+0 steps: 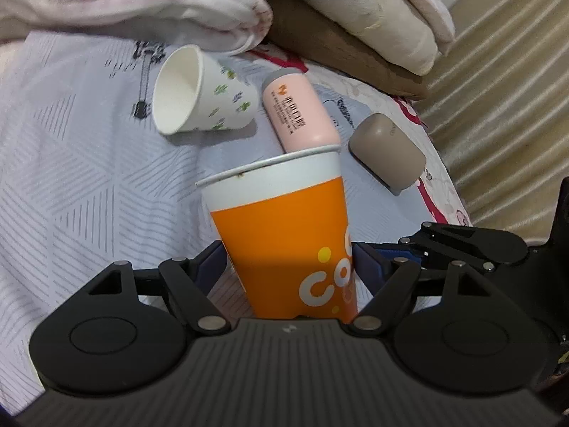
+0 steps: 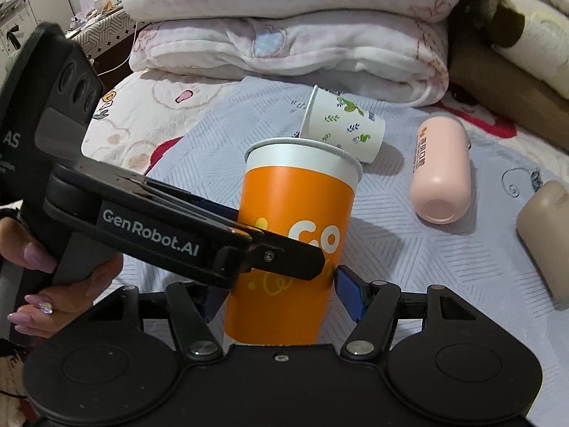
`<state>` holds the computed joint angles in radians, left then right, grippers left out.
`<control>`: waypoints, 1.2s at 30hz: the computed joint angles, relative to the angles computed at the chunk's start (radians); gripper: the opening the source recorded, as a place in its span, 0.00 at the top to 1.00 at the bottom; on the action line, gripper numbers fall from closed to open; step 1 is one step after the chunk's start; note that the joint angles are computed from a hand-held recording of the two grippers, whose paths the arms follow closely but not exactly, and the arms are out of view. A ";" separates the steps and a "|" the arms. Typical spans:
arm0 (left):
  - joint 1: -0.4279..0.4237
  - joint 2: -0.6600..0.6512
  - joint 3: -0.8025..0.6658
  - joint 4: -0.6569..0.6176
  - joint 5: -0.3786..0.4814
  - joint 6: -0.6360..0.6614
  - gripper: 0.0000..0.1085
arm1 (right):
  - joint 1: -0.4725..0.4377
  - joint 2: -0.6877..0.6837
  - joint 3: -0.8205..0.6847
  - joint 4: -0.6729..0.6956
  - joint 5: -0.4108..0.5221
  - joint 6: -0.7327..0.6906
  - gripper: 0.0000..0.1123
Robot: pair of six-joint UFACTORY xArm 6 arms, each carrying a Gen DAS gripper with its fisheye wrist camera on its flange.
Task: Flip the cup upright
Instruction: 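Rotate the right gripper to tip the orange cup upright, rim up, then lower the upright orange cup onto the cloth and open the right gripper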
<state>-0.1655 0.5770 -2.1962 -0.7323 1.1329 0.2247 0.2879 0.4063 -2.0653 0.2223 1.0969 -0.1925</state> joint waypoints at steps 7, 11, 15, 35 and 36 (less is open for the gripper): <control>-0.022 -0.085 0.118 0.010 -0.109 0.114 0.30 | 0.037 -0.110 0.197 -0.106 -0.193 -0.004 0.38; -0.016 -0.100 0.144 -0.019 -0.136 0.155 0.30 | 0.075 -0.158 0.303 -0.233 -0.317 0.144 0.37; -0.027 -0.134 0.196 -0.037 -0.206 0.237 0.31 | 0.084 -0.202 0.421 -0.294 -0.474 0.188 0.37; -0.108 -0.121 0.235 0.030 -0.486 0.382 0.32 | 0.023 -0.144 0.550 -0.657 -0.939 0.403 0.37; -0.110 -0.120 0.239 0.022 -0.487 0.390 0.32 | 0.021 -0.145 0.557 -0.663 -0.939 0.406 0.37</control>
